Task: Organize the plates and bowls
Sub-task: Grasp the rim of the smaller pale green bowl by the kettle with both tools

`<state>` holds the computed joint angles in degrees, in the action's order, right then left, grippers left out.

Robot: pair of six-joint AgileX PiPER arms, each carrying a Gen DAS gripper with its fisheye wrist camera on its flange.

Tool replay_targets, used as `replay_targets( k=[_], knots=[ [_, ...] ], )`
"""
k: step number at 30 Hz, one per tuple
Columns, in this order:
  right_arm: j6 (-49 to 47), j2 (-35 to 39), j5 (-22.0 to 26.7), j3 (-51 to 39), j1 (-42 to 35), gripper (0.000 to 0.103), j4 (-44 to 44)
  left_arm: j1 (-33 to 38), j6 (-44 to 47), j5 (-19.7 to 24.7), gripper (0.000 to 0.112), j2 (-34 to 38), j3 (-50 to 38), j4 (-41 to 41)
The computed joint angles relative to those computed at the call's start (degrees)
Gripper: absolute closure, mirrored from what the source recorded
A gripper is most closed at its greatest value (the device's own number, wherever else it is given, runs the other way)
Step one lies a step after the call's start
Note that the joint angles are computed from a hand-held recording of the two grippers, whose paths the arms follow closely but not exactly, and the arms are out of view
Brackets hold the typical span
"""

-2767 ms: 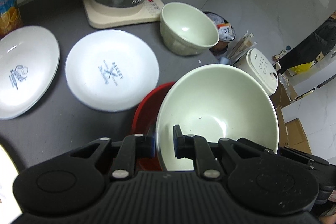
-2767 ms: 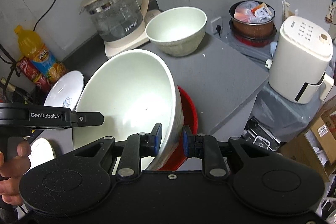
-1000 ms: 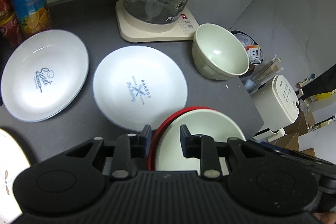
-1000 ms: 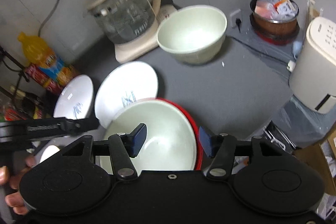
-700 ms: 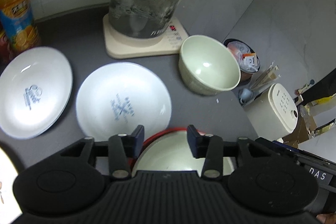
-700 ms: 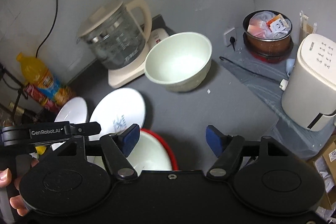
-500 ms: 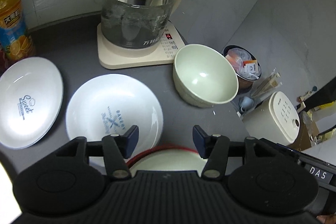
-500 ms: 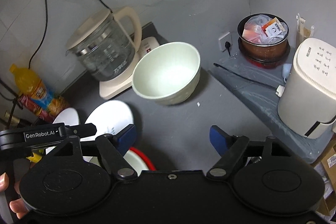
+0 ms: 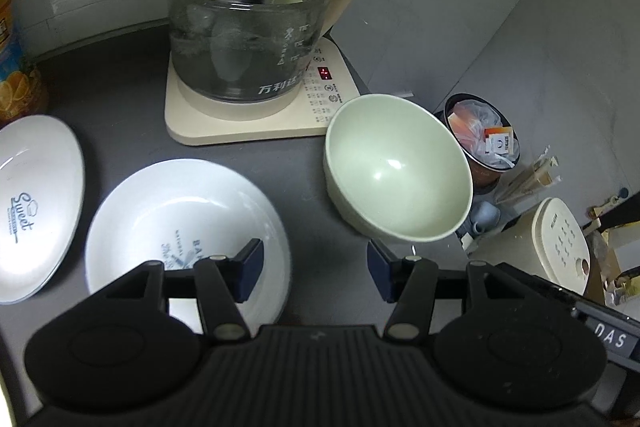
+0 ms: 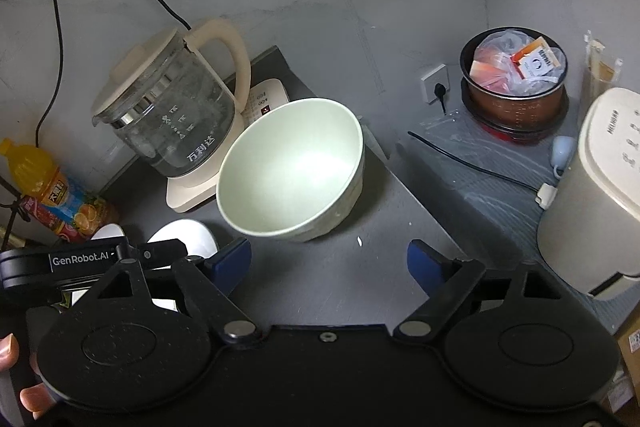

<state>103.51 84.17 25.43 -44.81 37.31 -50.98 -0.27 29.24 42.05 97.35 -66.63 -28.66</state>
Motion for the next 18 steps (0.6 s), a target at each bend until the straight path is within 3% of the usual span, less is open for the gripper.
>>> replay_targets(
  k=[8,18],
  knots=[
    [-1.3,3.7,-7.7,-0.6,-6.6,0.02,-2.0,-5.7,-8.2,-4.7,0.057,3.0,-2.2,4.9],
    [0.9,8.0,-16.5,-0.2,-13.1,0.031,-5.5,-10.6,-18.1,-10.3,0.057,6.5,-2.4,10.6]
  ],
)
